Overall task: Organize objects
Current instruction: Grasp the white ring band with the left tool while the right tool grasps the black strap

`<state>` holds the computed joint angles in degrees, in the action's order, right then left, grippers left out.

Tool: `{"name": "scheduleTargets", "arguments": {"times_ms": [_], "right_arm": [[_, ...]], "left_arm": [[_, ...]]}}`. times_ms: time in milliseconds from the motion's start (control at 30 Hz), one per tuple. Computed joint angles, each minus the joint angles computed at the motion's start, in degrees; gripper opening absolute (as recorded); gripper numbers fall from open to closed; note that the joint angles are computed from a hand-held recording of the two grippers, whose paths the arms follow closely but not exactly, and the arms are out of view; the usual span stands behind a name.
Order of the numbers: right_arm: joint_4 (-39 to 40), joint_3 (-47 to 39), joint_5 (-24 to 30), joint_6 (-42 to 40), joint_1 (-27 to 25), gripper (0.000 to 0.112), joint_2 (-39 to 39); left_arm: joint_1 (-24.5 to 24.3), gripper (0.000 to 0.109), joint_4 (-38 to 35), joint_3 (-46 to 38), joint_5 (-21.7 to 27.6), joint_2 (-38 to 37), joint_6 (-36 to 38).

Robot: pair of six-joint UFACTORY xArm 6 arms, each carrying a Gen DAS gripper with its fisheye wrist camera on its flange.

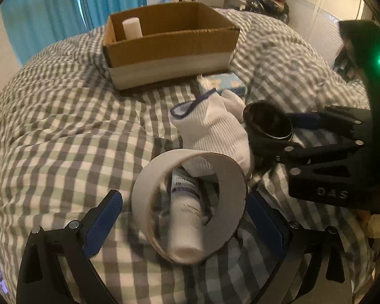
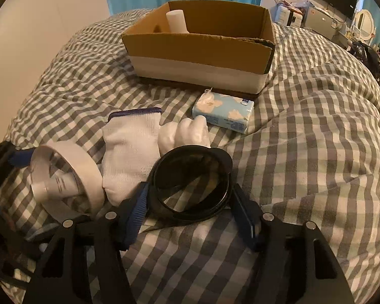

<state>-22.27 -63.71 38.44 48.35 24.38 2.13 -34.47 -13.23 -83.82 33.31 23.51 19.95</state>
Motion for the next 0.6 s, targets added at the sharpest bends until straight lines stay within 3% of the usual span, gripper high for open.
{"name": "scheduleTargets", "arguments": {"times_ms": [233,500,567,600], "right_arm": [[-4.93,1.64,-1.26,4.87,0.07,0.063,-2.31],[-4.83,2.89,-2.35,5.23,-0.09,0.063,-3.62],[-5.05,3.05,-2.23,5.42,0.04,0.063,-3.87],[-5.30,3.17,-2.14,5.64,0.10,0.063,-4.02]], "left_arm": [[-0.46,0.101,1.76,-2.05,0.93,1.81,-0.73],[0.25,0.101,-7.69,4.40,-5.22,-4.46,5.09],[0.50,0.096,-7.38,3.41,-4.57,-3.81,4.37],[0.77,0.086,-7.57,2.65,-3.50,-3.26,3.97]]}}
